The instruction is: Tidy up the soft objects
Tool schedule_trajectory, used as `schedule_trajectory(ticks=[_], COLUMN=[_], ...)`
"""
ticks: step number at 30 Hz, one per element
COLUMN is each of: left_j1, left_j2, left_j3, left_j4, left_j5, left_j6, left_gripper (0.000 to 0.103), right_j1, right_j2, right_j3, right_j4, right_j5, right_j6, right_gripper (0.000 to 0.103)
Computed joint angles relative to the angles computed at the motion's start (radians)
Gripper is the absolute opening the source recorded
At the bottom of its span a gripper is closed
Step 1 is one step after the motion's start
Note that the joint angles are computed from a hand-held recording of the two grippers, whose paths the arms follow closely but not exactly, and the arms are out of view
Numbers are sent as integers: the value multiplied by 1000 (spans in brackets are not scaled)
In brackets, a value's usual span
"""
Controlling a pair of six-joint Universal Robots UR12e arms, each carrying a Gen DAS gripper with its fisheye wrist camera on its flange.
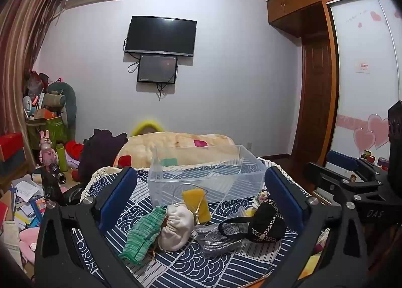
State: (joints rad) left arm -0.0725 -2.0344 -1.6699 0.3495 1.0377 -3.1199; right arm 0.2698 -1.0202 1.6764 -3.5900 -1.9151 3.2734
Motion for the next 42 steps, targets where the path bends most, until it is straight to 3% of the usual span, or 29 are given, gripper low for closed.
schedule_trajectory(ticks=[42], left_j1=[-1], left_j2=[-4], left_j3=[17], left_j4=[3], left_j5=[-6], left_j6=[-19], left_gripper=[103], right_j1=[3], right_j2=[-1], right_j3=[-1], right_j4=[2], right_j5=[-2], right_j6=[2], right_gripper=[103])
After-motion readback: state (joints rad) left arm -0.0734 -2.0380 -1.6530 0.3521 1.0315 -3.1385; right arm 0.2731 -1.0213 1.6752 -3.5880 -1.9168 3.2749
